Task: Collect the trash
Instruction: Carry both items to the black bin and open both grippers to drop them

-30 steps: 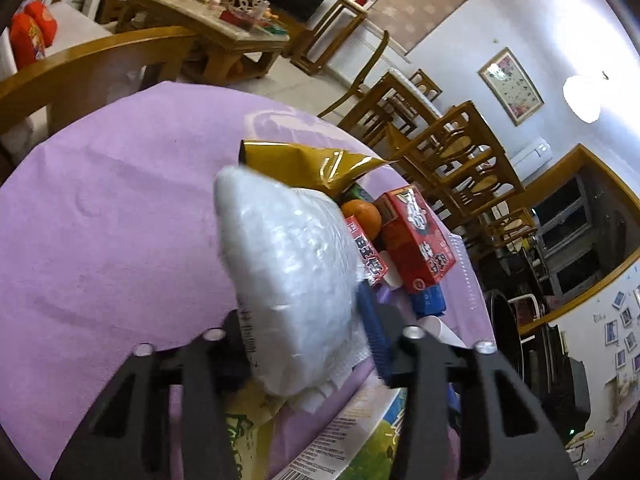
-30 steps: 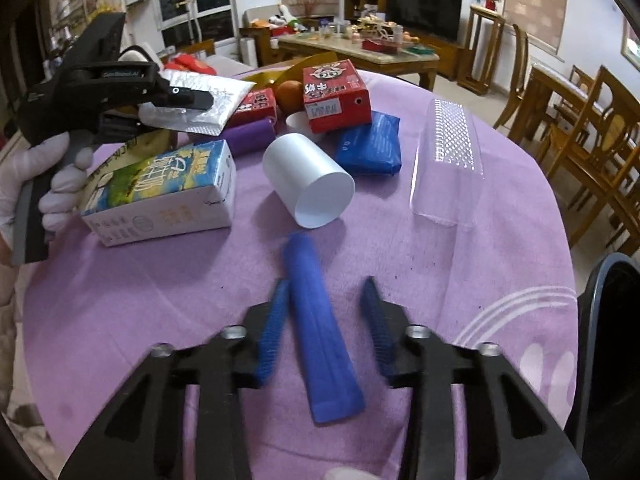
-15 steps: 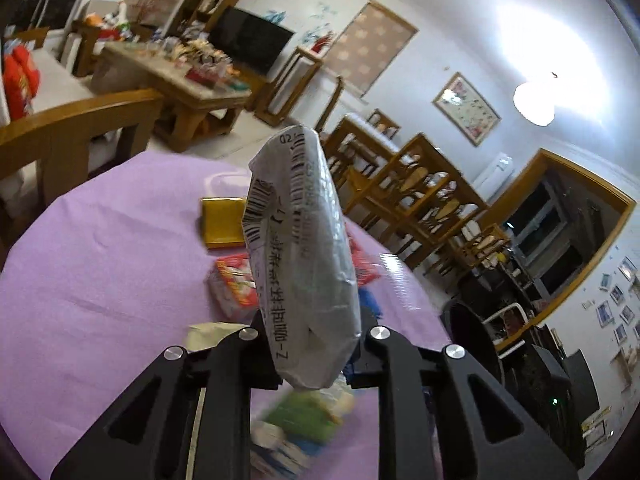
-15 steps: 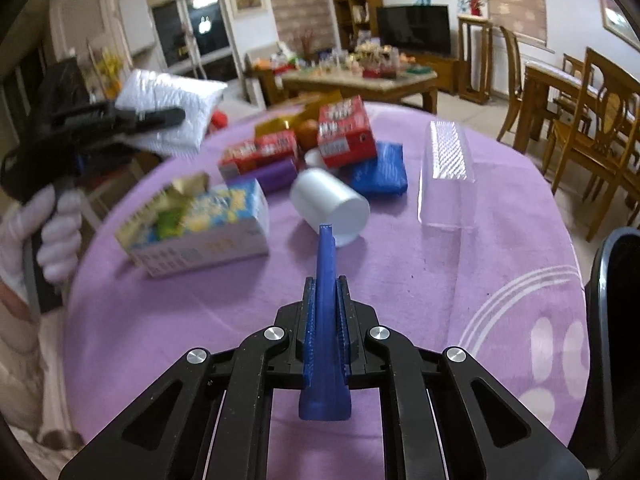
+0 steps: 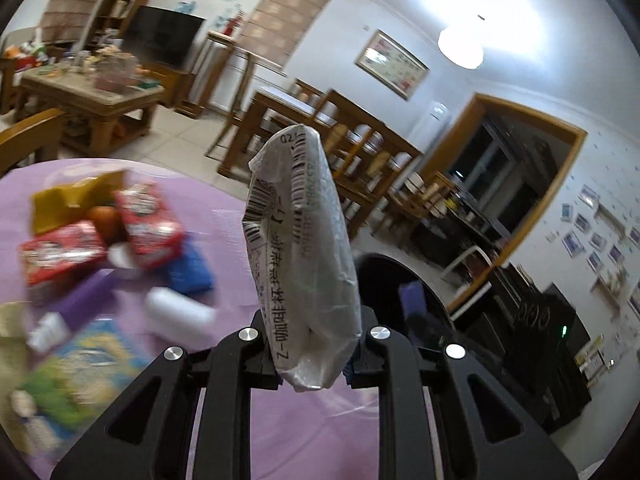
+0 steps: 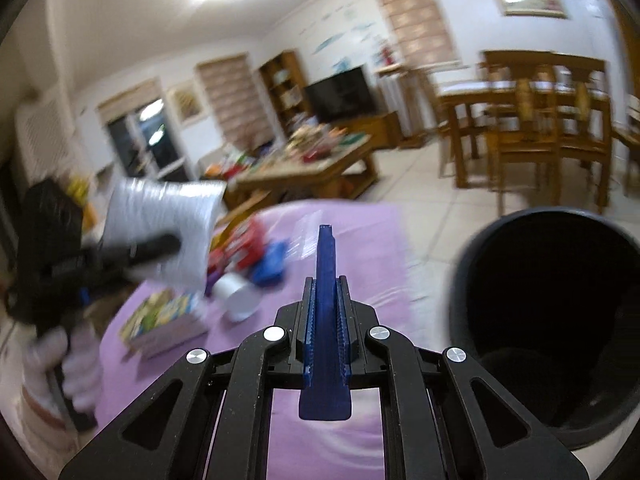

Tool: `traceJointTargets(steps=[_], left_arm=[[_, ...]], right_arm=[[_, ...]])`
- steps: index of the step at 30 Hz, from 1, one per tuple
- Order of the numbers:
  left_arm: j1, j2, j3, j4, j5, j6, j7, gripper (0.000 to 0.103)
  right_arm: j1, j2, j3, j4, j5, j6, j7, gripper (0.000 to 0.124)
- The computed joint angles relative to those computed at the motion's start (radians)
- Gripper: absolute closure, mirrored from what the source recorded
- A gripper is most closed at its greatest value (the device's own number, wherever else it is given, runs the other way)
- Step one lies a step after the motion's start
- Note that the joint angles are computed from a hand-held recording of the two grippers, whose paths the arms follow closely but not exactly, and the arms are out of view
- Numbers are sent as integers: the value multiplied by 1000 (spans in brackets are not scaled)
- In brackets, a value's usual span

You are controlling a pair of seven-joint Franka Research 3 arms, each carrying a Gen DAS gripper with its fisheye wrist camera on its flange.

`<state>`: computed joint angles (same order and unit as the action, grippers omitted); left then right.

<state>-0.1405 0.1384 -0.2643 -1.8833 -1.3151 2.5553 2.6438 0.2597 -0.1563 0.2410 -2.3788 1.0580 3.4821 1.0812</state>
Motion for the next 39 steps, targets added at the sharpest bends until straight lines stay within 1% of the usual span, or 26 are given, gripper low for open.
traceJointTargets(steps=[3, 6, 8, 10, 14, 17, 18, 20, 21, 22, 23, 24, 25, 26, 27, 29, 30, 31, 32, 33, 34, 35, 36, 37, 38, 39], left_arm=[[-30, 36, -26, 39, 31, 3, -10, 83], [-65, 101, -58, 103, 97, 15, -41, 83], [-76, 130, -83, 128, 128, 24, -52, 83], [-93, 175, -107, 168, 181, 31, -73, 83], [-134, 271, -141, 259, 327, 54, -165, 83], [-171, 340, -144, 331, 455, 62, -255, 83], [-171, 344, -148, 334, 481, 63, -270, 83], [-203, 389, -131, 383, 585, 55, -340, 83], [-215, 395, -128, 389, 622, 58, -371, 83], [-230, 418, -113, 414, 674, 46, -411, 83], [-240, 433, -106, 435, 713, 36, -446, 82], [-257, 449, -99, 456, 755, 26, -486, 82], [-263, 466, -93, 478, 791, 6, -515, 82], [-268, 482, -91, 500, 824, -11, -538, 82], [-265, 479, -97, 490, 844, -8, -549, 81], [-265, 479, -103, 486, 894, -4, -571, 80], [-258, 478, -112, 483, 912, -2, -575, 80], [-255, 480, -120, 484, 930, 2, -584, 78], [-252, 482, -125, 486, 952, 2, -593, 69], [-254, 487, -129, 491, 974, 6, -609, 61], [-252, 481, -133, 479, 994, 25, -621, 45], [-245, 472, -143, 460, 1009, 55, -624, 33], [-233, 464, -160, 440, 1017, 89, -619, 28], [-226, 467, -173, 436, 1029, 110, -619, 19], [-216, 465, -187, 426, 1039, 129, -617, 12], [-208, 463, -198, 419, 1048, 141, -615, 10]], right_arm=[[-18, -50, -18, -53, 52, 84, -1, 113], [-50, -96, -38, -81, 188, 145, -87, 113], [-46, -107, -72, -102, 209, 174, -89, 113], [-53, -132, -114, -139, 201, 181, -71, 113], [-73, -135, -167, -209, 97, 181, 46, 113], [-93, -127, -199, -254, -4, 173, 154, 113], [-100, -131, -213, -270, -43, 164, 190, 113], [-119, -122, -239, -283, -115, 150, 250, 113], [-128, -107, -234, -278, -130, 149, 268, 113], [-133, -105, -261, -285, -178, 131, 301, 113], [-145, -81, -253, -257, -189, 115, 312, 113], [-148, -76, -279, -263, -250, 100, 355, 113], [-163, -54, -270, -235, -257, 81, 357, 112], [-167, -48, -285, -238, -307, 72, 390, 112], [-182, -36, -265, -221, -298, 62, 383, 109], [-186, -25, -279, -210, -364, 46, 423, 96], [-190, -17, -286, -196, -393, 36, 441, 94], [-184, -14, -303, -198, -436, 43, 474, 87], [-178, -20, -308, -208, -466, 52, 502, 80], [-178, -27, -307, -217, -481, 56, 519, 76], [-162, -31, -342, -225, -548, 60, 572, 71], [-148, -35, -374, -232, -611, 64, 621, 69], [-152, -42, -371, -237, -630, 64, 639, 67], [-143, -50, -391, -247, -676, 69, 674, 62], [-144, -55, -396, -253, -701, 72, 694, 58], [-142, -59, -405, -258, -731, 73, 715, 56]])
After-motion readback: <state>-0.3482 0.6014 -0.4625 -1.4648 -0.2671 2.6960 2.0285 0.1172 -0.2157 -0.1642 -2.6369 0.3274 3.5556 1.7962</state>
